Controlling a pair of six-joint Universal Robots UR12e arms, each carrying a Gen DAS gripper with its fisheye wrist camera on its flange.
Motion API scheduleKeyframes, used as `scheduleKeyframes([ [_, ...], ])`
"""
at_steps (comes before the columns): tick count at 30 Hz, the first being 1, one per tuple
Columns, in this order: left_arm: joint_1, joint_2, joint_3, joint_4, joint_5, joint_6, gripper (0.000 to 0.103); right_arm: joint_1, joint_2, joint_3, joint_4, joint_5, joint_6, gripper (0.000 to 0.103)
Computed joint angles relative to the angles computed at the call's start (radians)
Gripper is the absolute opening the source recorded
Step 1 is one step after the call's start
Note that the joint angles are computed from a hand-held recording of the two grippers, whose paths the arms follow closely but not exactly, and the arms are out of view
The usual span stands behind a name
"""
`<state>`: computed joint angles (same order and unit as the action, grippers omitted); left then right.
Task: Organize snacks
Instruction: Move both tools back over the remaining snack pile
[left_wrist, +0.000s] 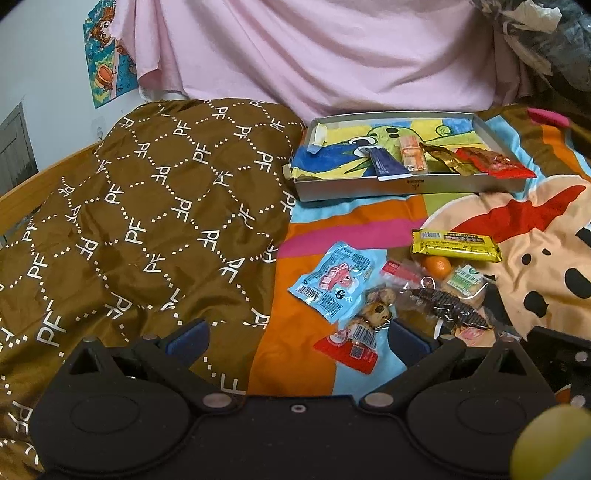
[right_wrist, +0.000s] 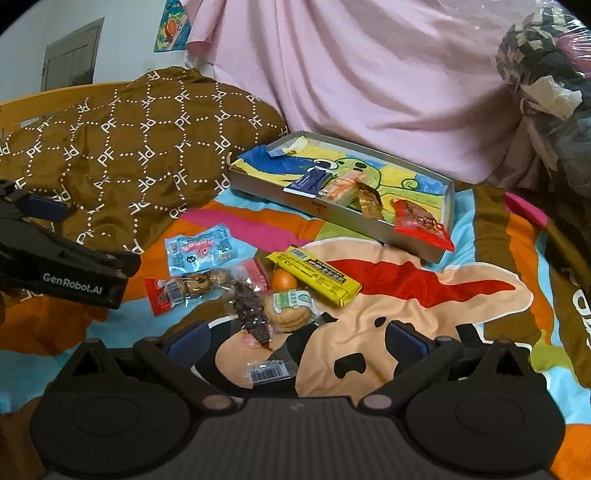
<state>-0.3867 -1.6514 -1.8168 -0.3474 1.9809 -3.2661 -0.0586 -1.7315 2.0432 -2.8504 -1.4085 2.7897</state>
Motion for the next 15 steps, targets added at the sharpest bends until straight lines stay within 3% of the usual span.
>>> scheduleKeyframes([
  [6,0.015,0.003,-0.002,-0.019,-0.03,0.004,0.102,-0.023,-0.022,0.018,-0.001,0.042,-0.066,0.103],
  [12,0.038,0.004,-0.003,-0.04,-0.087,-0.01,0.102,-0.071,-0.04,0.024,0.024,0.161,-0.05,0.103],
  [15,0.049,0.001,-0.001,-0.04,-0.13,0.005,0.102,-0.074,-0.036,0.015,0.053,0.172,-0.063,0.103],
])
